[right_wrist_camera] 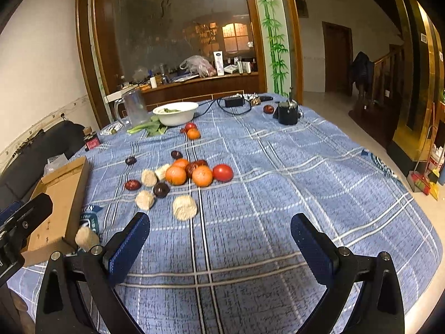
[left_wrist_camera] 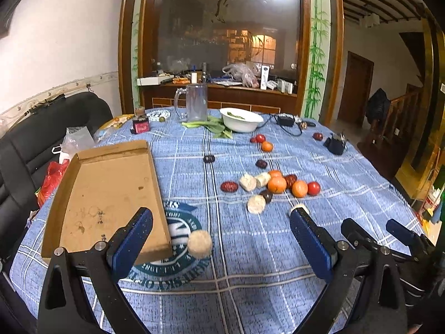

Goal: Organize fruits
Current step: 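Move the left tool toward the round beige ball near the box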

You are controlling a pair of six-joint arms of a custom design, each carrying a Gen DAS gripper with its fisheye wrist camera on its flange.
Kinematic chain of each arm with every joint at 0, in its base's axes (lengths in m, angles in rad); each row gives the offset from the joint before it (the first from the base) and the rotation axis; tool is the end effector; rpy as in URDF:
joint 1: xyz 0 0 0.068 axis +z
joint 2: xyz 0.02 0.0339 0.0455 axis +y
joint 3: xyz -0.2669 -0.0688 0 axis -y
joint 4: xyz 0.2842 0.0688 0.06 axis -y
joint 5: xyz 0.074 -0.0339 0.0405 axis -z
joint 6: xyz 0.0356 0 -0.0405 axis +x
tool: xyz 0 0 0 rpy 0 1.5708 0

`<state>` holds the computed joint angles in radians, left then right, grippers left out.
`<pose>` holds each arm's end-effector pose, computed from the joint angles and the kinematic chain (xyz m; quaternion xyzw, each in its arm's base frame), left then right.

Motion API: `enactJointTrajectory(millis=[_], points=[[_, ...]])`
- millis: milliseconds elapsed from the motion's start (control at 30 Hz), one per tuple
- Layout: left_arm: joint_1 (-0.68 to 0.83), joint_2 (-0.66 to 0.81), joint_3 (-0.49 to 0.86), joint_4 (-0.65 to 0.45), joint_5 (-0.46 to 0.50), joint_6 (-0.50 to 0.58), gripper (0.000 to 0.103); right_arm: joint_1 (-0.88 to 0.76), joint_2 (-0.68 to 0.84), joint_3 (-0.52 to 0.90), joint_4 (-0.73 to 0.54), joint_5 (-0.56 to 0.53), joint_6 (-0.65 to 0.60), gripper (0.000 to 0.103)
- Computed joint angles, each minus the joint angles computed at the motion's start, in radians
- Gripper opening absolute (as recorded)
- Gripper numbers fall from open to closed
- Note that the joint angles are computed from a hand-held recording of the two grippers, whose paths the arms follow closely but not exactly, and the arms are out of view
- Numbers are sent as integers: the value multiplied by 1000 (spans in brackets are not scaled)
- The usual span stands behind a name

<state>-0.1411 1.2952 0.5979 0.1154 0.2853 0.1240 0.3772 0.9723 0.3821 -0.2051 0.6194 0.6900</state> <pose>0.2898 -0.0513 0.1744 0.1820 0.8547 -0.1292 0.4686 0.2040 0.0586 0.1522 0.2512 0.8530 -0.0598 0.4536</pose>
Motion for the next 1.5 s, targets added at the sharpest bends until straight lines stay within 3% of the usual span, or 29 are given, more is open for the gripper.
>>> enactJointTrajectory(millis=[467, 1167, 1500], points=[[-7, 23, -14, -13, 0, 13, 99, 30, -36, -44, -1, 13, 27, 102], [27, 102, 21, -31, 42, 21, 99, 49, 71, -20, 46, -1, 30, 102], [236, 229, 200, -122, 218, 17, 99, -4, 37, -17, 35, -52, -17, 102]])
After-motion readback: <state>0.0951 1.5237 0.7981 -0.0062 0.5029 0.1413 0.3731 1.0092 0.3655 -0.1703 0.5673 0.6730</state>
